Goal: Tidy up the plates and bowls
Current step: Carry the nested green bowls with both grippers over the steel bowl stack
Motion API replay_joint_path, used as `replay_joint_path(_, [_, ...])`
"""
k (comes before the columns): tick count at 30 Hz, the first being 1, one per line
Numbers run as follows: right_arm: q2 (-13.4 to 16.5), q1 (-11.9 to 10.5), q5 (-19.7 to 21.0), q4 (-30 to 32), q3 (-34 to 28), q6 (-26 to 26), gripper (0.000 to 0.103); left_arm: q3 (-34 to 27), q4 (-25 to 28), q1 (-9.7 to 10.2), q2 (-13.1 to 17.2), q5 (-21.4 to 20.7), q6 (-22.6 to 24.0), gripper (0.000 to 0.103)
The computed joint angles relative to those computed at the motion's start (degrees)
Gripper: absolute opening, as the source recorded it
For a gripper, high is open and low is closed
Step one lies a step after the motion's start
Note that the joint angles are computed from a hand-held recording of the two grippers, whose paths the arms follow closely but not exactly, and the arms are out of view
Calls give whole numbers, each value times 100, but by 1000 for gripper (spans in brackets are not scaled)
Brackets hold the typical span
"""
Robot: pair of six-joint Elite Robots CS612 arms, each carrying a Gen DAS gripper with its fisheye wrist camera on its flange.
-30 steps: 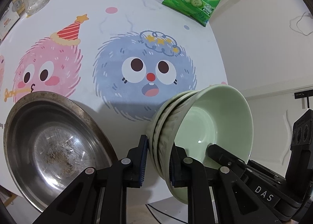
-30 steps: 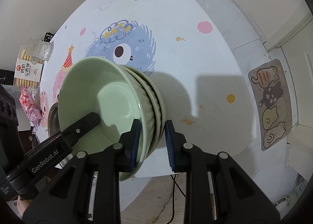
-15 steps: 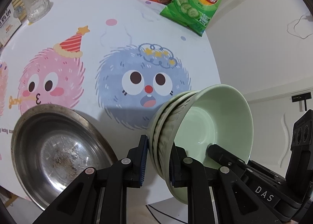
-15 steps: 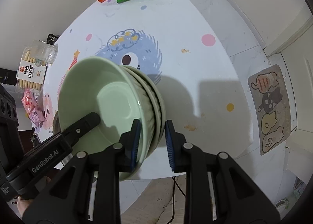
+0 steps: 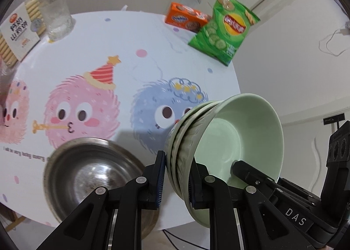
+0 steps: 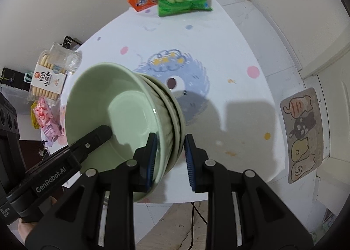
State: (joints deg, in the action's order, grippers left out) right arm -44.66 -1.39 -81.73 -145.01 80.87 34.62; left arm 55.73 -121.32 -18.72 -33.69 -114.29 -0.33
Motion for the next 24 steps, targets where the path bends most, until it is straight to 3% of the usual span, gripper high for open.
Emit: replay_joint_path(24, [390,590,282,685,-787,-513,28,752,-279,531,-351,341,-294,17])
